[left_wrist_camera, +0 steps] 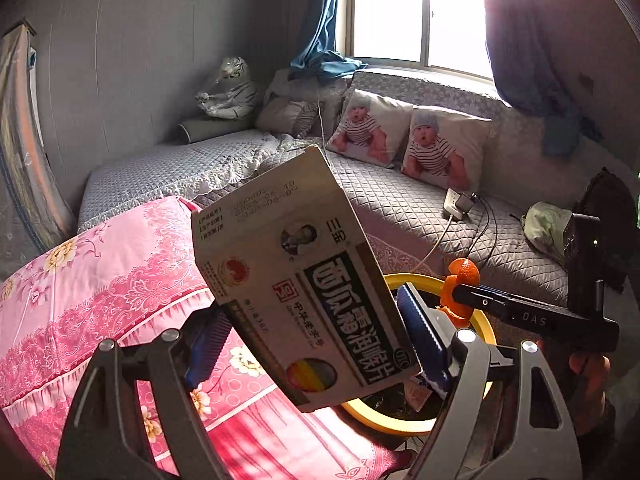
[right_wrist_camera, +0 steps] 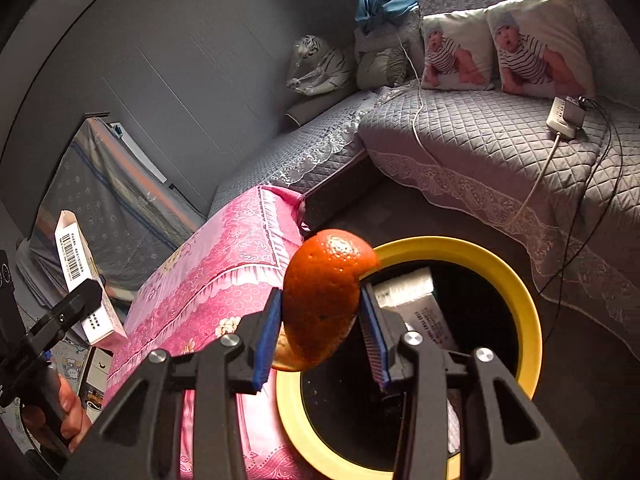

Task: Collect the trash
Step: 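Carry the orange peel and medicine box with both tools over the yellow bin, then open both tools to drop the peel and medicine box into the bin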

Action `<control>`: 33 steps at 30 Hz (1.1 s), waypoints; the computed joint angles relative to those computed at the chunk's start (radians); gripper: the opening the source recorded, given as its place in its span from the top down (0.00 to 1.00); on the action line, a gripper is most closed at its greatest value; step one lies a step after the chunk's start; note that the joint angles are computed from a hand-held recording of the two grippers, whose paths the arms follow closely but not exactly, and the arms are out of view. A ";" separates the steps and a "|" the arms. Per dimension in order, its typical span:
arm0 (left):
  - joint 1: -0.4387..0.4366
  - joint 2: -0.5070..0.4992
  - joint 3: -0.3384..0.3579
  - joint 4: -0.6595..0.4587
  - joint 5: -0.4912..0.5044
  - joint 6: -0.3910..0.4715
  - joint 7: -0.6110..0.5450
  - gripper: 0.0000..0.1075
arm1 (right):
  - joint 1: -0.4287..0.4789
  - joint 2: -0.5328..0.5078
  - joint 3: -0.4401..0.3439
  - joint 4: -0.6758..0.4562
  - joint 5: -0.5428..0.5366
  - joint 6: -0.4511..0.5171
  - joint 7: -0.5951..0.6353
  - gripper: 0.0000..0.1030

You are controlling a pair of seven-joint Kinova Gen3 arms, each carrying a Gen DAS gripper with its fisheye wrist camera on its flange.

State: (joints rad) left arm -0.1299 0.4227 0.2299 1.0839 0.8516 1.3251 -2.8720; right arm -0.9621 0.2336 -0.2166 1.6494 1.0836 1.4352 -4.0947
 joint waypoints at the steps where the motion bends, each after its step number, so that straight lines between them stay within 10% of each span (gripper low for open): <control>1: 0.012 -0.016 0.002 0.034 -0.003 -0.023 -0.015 0.29 | -0.004 -0.003 -0.002 0.015 -0.003 0.002 -0.018 0.64; 18: 0.137 0.030 0.013 0.100 -0.075 -0.125 0.043 0.26 | 0.022 -0.032 -0.026 0.095 -0.118 0.020 -0.136 0.57; 25: 0.049 0.069 0.028 0.035 -0.014 -0.112 0.082 0.13 | -0.003 0.001 -0.022 -0.017 -0.124 0.166 -0.054 0.54; 33: -0.121 0.011 0.039 0.129 0.225 -0.221 -0.137 0.12 | -0.058 0.116 0.045 -0.254 -0.132 0.390 0.117 0.23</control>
